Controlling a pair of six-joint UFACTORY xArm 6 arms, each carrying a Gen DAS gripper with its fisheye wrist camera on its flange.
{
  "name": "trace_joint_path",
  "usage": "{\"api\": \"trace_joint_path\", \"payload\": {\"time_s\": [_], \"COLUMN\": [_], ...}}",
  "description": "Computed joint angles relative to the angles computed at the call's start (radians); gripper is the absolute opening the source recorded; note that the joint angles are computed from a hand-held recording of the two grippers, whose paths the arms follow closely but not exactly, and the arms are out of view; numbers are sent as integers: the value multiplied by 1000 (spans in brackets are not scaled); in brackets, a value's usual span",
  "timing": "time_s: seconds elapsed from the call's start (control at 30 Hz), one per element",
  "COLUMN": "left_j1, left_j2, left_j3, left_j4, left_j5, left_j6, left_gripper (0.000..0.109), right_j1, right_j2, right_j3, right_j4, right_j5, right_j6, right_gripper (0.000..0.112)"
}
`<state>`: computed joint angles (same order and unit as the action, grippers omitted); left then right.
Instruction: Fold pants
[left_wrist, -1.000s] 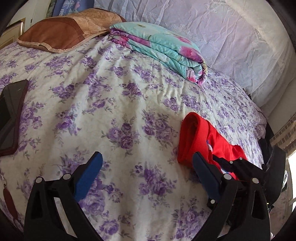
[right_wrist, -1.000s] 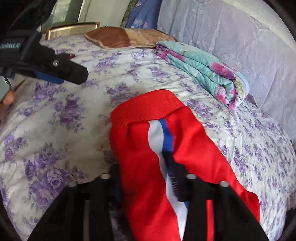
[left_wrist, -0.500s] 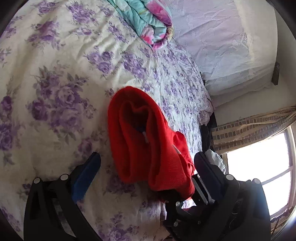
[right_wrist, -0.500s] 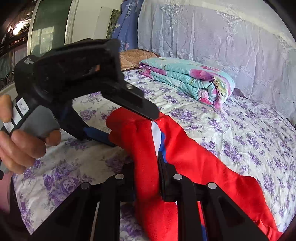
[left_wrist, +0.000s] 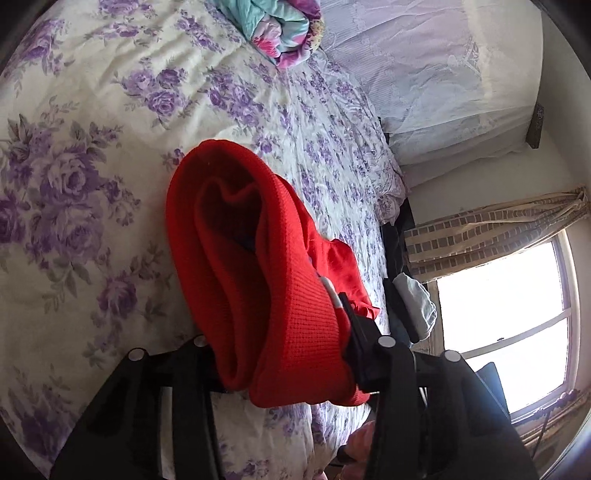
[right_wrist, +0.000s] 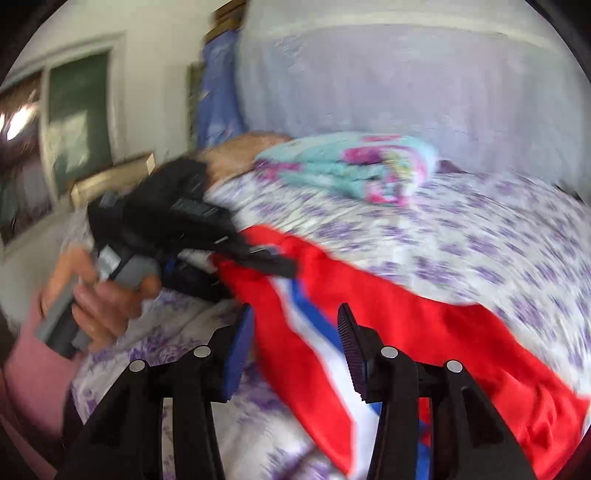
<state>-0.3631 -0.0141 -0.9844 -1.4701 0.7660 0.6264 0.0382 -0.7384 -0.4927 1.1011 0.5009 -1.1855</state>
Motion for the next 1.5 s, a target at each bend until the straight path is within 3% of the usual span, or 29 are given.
{"api": "trace_joint_path", "payload": {"time_s": [0.03,0.07,0.1,0.2,0.27,0.37,0.5,0.63,0.8,1.07,1.17,1.23,1.3,1.33,1.37,1.43,1.5], "left_j1": [-6,0,-1,-11,-19,-46,-119,-205,-320,-414,-436,-448,-451,-449,-460,-469,-481], "left_j2": [-11,-24,-32,-45,-48,-53,-42,44,234,545,587,577,575,565,542,443,339], "left_j3": [7,19,24,27,20,-7,-85,-233,-469,-802,-854,-845,-858,-858,-827,-709,-582], "left_j4": [-21,-37,-66,-130,-178,-202,-194,-177,-42,336,460,489,488,479,457,409,431], "left_j5": [-7,-1,2,5,27,59,43,63,33,43,43,30,44,55,33,-53,-194], "left_j6": [29,56,89,158,196,218,225,204,83,-293,-374,-381,-381,-373,-348,-245,-202], "left_gripper": [43,43,43,42,42,39,38,38,38,38,39,49,68,73,77,82,91], "right_j1": [-48,-102,-161,-205,-245,-286,-306,-328,-384,-672,-813,-904,-987,-1028,-1057,-1089,-1091], "right_j2": [-26,-44,-59,11,81,88,113,105,62,9,16,25,49,60,66,67,65], "right_j3": [14,25,33,60,58,35,23,33,66,102,67,49,30,23,19,15,9], "right_j4": [27,60,50,-198,-282,-223,-158,-101,-13,4,-28,-20,2,25,47,86,122], "right_j5": [-2,9,35,-51,0,68,89,126,190,556,706,776,829,838,837,801,746], "right_j6": [14,12,38,203,260,238,175,147,120,14,9,-15,-27,-27,-26,-23,-29], "right_gripper": [34,11,4,4,2,1,1,1,1,1,7,7,12,21,36,50,57]}}
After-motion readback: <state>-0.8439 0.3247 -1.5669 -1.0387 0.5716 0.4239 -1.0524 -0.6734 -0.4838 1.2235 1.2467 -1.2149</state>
